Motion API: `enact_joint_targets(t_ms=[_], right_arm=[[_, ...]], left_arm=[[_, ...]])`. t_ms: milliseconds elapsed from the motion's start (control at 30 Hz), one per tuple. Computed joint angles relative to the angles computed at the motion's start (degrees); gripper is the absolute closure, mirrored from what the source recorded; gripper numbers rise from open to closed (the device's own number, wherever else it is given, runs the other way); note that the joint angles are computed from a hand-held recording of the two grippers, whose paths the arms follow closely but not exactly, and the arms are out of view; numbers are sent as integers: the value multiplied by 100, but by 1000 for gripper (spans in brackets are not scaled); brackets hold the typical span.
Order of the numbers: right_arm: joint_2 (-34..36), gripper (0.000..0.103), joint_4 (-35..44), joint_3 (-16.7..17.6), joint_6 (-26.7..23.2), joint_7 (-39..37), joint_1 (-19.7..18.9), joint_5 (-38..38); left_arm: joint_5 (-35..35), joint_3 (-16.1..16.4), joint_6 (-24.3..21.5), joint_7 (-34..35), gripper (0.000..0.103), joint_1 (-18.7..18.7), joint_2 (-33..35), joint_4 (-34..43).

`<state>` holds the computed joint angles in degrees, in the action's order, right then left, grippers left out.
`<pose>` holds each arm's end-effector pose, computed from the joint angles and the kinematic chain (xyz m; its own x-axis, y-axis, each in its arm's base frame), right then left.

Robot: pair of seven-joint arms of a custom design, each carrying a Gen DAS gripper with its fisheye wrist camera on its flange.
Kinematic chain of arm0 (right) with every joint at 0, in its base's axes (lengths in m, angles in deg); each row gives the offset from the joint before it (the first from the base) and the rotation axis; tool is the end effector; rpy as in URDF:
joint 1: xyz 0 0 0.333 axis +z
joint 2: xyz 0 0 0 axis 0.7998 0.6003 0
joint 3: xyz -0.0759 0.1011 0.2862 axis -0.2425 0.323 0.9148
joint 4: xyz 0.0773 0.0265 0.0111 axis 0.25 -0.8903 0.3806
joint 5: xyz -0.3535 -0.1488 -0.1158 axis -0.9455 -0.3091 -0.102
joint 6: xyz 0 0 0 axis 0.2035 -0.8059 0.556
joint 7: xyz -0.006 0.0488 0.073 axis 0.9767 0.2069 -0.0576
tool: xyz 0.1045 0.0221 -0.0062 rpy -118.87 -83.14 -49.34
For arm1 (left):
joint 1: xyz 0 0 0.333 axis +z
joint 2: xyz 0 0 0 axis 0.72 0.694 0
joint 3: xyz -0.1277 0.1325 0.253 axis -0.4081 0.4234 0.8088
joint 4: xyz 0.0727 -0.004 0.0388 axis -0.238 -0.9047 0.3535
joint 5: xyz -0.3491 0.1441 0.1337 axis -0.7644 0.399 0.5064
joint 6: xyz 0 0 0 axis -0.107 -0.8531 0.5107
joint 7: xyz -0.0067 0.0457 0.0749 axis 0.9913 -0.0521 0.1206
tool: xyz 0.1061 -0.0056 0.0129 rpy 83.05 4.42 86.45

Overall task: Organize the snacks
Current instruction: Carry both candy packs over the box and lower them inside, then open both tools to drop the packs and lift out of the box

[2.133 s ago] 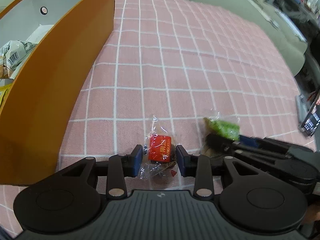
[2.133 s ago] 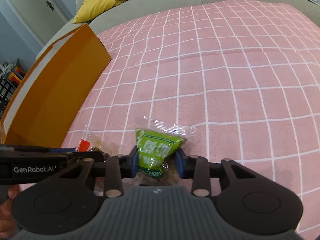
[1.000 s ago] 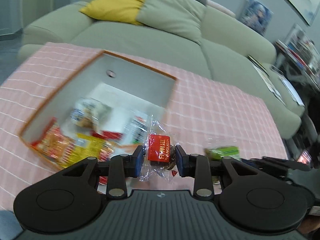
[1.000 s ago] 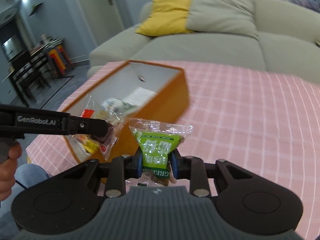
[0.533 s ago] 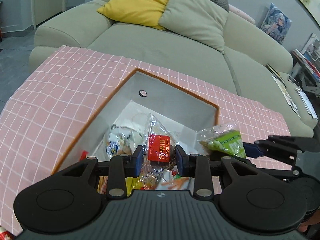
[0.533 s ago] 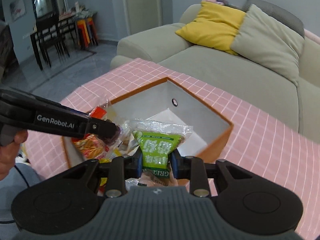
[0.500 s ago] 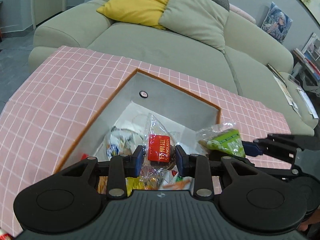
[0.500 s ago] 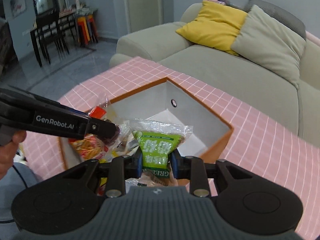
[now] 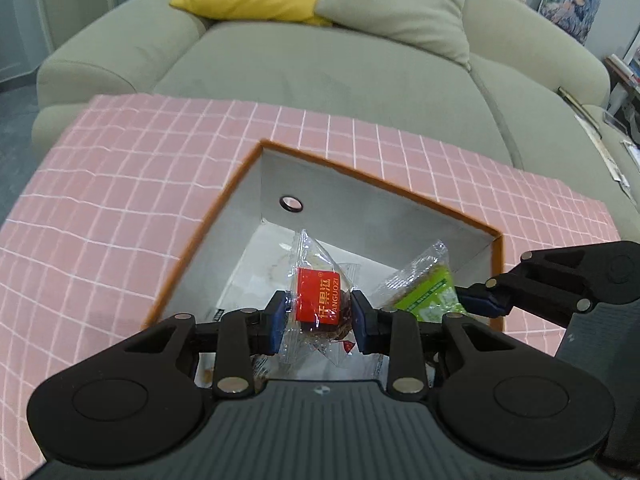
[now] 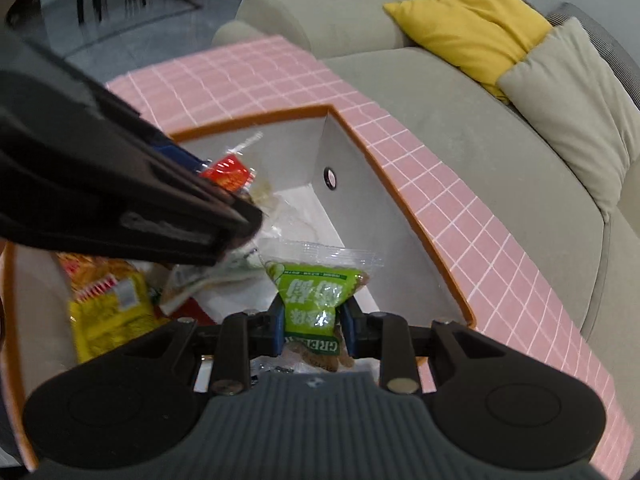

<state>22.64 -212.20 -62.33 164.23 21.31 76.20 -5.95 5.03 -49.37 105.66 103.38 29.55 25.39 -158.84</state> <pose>0.4967 0.2980 0.4539 0.7896 -0.5890 0.1720 -0.4577 -0.7520 -0.4743 0.4592 -0.2652 0.4683 0.1006 -0.9841 0.1464 -0.8511 -0.1613 -0.4995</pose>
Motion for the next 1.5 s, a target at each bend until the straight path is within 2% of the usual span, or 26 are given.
enact_joint_targets(t_ms=[333, 600, 667, 700, 833, 967, 1100, 1200, 1333, 1500], right_arm=[[627, 79, 394, -176, -198, 47, 122, -835], [751, 78, 497, -247, -231, -124, 187, -907], [692, 77, 449, -247, -235, -111, 196, -892], [674, 73, 433, -245, -222, -121, 193, -880], [597, 54, 371, -236, -89, -145, 190, -905], [445, 47, 348, -196, -112, -214, 145, -682], [173, 39, 216, -141, -144, -262, 89, -538], [-84, 35, 74, -91, -82, -91, 31, -524], [-446, 30, -59, -48, -145, 49, -58, 71], [-1109, 26, -454, -13, -57, 201, -145, 852]], left_arm=[[-414, 2, -156, 424, 66, -11, 480, 224], [-769, -33, -284, 742, 65, -5, 618, 267], [-812, -41, -342, 792, 63, -1, 636, 309], [-787, -52, -377, 777, 62, 2, 634, 322], [-760, -73, -414, 705, 47, -12, 501, 277], [-572, -82, -490, 455, 35, -16, 256, 191], [-441, -65, -443, 261, 34, -43, -100, 8], [-5, -174, -390, -389, 34, 33, -429, -159], [478, -257, -281, -958, 34, 39, -879, -374], [1293, -528, -393, -1627, 34, 115, -1385, -476]])
